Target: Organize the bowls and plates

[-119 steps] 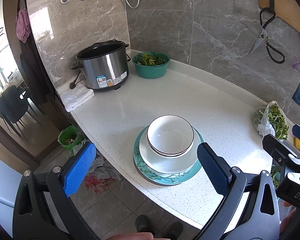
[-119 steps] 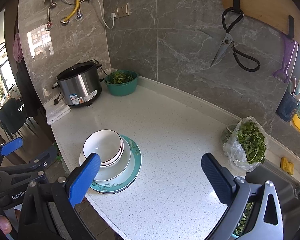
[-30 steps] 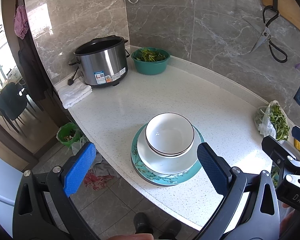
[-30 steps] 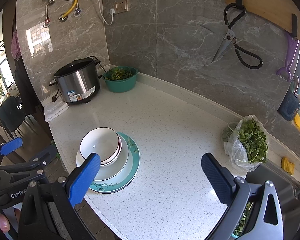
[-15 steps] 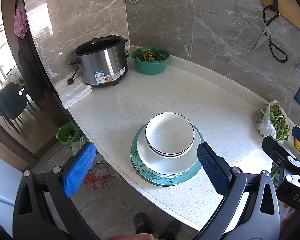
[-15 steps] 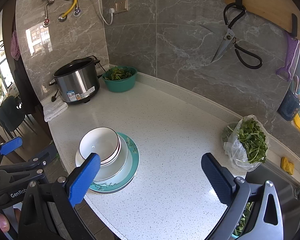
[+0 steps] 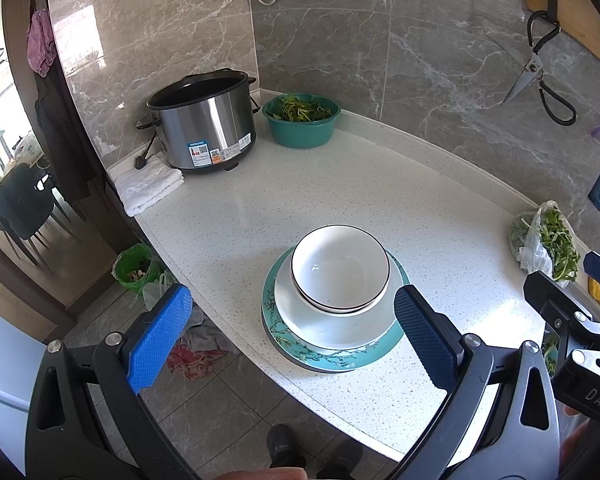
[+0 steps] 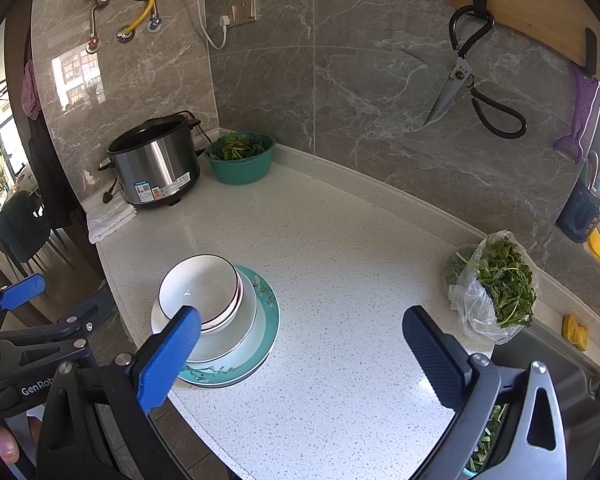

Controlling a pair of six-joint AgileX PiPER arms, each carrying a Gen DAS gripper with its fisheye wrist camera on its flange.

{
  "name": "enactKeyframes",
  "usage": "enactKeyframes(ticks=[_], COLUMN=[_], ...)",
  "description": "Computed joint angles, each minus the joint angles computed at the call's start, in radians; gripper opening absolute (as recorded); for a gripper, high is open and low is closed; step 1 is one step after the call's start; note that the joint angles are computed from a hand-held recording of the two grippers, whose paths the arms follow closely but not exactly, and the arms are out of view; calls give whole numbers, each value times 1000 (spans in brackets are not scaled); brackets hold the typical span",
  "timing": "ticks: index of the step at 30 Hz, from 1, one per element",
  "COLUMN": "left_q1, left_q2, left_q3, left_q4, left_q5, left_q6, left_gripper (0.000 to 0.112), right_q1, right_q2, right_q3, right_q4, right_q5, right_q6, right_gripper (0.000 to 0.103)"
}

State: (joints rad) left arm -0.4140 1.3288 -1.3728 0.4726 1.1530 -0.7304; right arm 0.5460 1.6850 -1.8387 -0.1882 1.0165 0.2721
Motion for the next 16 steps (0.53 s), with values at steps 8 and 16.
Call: enactKeyframes(ticks=[8,16], left_q1=[-14,-17], left_q2=[2,12], left_q3=[6,2], left_q4=[15,45], left_q5=[5,16], left_q6=[-25,-51], left_gripper=[103,103], right_q1=[-7,-26], right_q2=[1,33], right_q3=[2,-40], right_q4=[3,31], right_q5=[2,19], right_q6=[-5,-34], right_gripper=[103,103])
